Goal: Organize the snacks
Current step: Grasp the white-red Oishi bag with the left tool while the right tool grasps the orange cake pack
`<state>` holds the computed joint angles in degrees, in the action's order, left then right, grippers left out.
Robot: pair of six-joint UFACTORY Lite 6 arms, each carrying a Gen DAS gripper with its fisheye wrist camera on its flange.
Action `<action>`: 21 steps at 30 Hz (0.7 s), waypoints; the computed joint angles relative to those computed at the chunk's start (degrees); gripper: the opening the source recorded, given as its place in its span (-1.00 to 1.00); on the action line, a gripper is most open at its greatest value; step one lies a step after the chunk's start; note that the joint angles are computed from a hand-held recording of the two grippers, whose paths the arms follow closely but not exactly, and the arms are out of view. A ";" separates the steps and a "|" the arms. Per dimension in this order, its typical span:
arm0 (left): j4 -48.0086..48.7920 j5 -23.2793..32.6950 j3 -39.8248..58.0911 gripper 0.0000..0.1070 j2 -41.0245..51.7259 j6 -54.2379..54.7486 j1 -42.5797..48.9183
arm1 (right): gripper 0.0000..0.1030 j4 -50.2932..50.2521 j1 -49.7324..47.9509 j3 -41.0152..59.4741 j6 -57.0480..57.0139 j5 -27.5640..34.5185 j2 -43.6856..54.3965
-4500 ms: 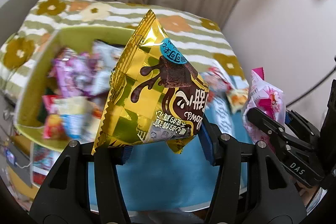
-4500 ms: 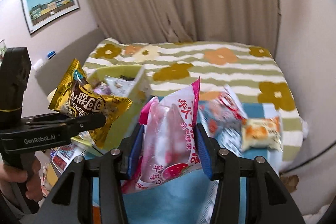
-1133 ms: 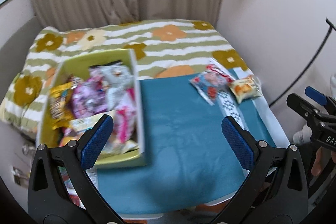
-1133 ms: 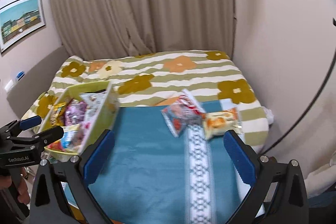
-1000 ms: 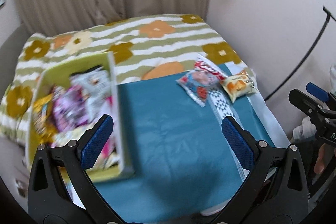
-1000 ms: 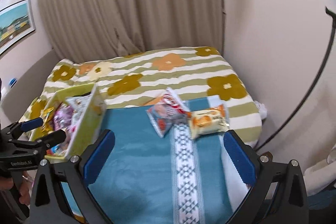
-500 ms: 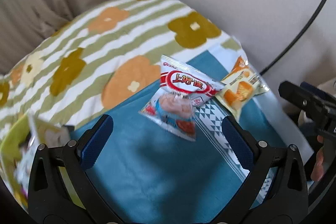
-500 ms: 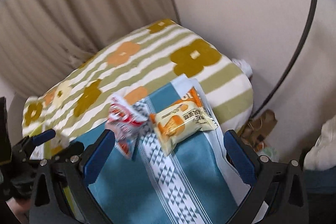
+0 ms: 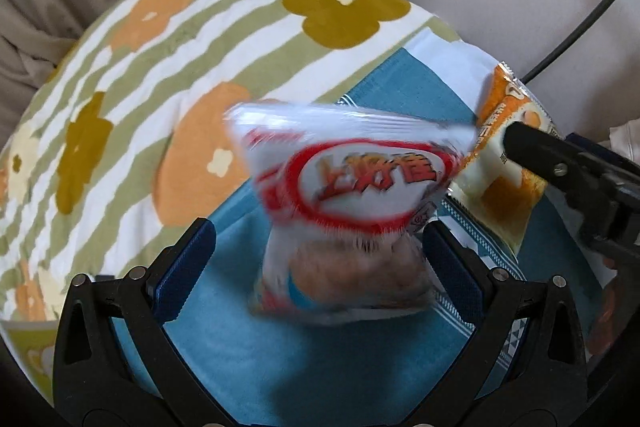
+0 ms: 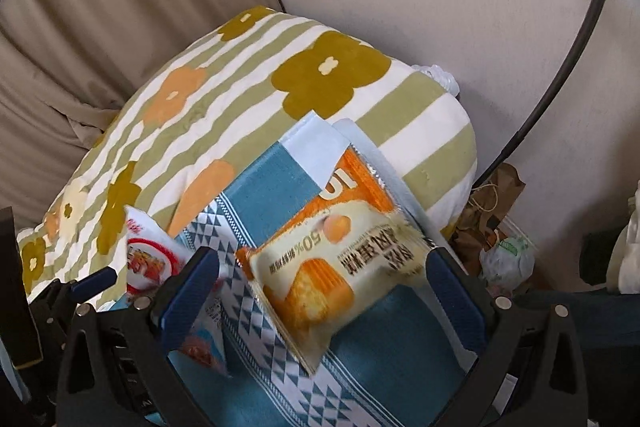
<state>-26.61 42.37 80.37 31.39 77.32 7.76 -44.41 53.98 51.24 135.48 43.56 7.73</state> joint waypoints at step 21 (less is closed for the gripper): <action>2.85 6.68 8.41 0.24 7.91 -3.96 2.35 | 1.00 -0.66 -9.95 5.76 -9.21 -10.08 11.39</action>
